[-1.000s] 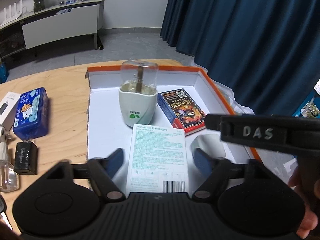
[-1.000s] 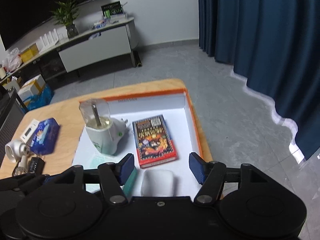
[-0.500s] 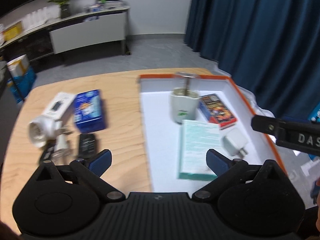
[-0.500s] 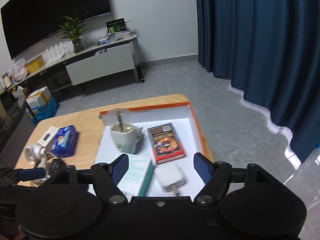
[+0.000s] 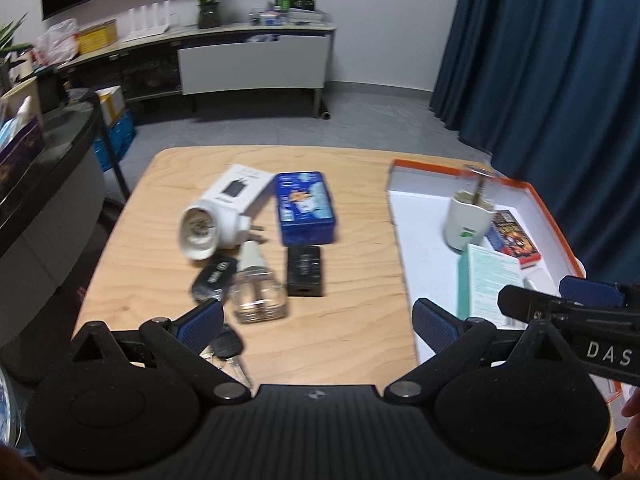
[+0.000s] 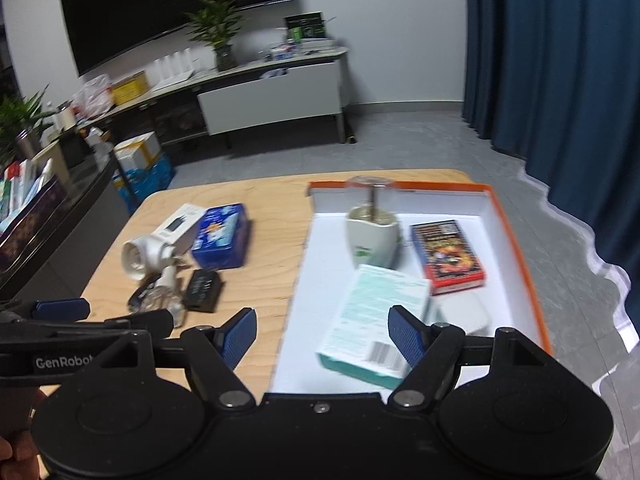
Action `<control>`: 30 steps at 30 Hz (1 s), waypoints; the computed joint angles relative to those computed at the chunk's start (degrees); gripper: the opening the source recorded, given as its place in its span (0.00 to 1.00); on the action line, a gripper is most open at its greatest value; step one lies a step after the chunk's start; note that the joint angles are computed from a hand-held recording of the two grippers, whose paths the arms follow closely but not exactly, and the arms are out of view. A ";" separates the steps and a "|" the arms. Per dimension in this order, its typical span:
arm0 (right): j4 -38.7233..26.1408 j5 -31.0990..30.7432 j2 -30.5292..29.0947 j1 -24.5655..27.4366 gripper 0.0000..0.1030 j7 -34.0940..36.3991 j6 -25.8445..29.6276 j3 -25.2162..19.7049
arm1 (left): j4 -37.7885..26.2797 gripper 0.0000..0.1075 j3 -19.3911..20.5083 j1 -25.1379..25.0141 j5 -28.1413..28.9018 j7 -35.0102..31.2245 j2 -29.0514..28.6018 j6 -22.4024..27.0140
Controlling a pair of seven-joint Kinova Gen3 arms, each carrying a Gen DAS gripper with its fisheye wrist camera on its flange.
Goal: Organize rigid objects
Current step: 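Withdraw both open tools from the box toward the table items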
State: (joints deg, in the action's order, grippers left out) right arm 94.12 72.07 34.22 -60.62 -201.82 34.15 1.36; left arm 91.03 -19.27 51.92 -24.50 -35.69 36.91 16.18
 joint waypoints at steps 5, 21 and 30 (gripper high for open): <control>-2.51 -1.23 1.46 -0.83 0.84 2.84 0.16 -0.46 | 3.33 0.96 -2.68 0.87 0.25 1.58 -0.88 -2.53; -10.40 -12.04 7.37 -4.72 0.84 14.22 -3.84 3.66 | 13.59 0.96 -7.79 0.54 10.52 -5.57 -2.45 -12.44; -10.71 -17.33 8.61 -7.05 0.84 17.60 -8.16 8.90 | 14.41 0.96 -7.39 -1.67 17.27 -11.24 -1.48 -14.06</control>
State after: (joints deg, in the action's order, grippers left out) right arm 83.41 54.74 42.82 -67.67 -184.22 25.99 10.26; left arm 105.44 -26.66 50.25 -7.23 -46.92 35.43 2.12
